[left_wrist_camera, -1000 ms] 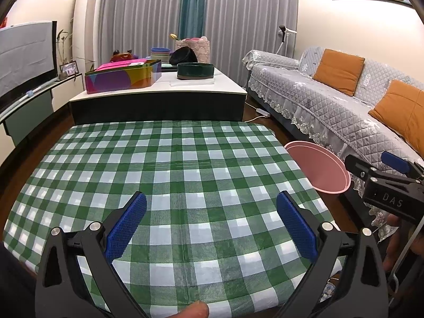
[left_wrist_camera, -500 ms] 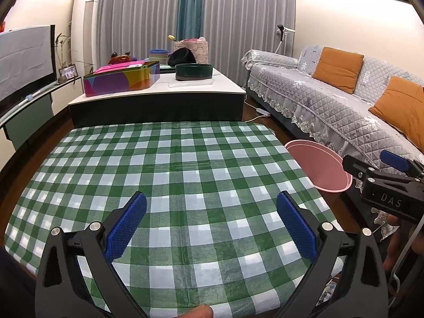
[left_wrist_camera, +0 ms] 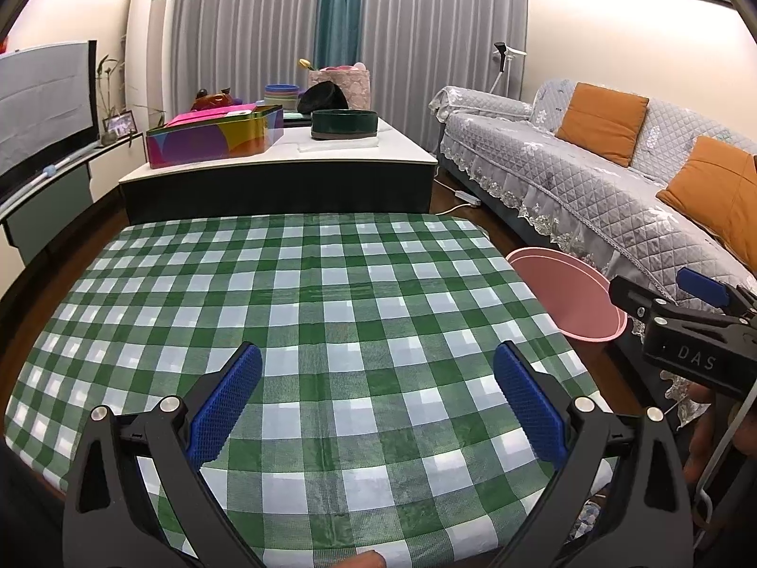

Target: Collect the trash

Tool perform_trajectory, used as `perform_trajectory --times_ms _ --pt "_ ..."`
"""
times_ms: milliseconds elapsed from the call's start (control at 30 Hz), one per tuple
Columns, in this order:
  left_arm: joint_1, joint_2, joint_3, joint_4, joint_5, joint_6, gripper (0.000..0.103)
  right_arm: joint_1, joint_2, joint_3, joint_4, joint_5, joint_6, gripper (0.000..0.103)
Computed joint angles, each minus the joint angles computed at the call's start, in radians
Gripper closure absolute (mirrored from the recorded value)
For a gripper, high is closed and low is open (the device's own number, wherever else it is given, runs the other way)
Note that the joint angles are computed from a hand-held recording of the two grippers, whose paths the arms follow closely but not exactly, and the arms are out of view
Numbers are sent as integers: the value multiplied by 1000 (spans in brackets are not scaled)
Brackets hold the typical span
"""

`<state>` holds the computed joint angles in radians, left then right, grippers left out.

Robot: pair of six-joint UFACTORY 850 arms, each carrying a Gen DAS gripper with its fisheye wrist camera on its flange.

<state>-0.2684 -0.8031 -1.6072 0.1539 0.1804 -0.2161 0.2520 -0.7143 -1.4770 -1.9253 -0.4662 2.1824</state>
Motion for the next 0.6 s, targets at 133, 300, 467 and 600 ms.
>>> perform_trajectory --times_ms 133,300,467,600 --pt "0 0 1 -28 3 27 8 -1 2 4 -7 -1 5 5" --pt "0 -4 -3 -49 -8 42 8 -1 4 4 1 2 -4 5" --pt "-2 -8 -12 -101 -25 89 8 -2 8 10 -3 -2 9 5" --pt "-2 -8 -12 -79 -30 67 8 -3 9 12 -1 2 1 5"
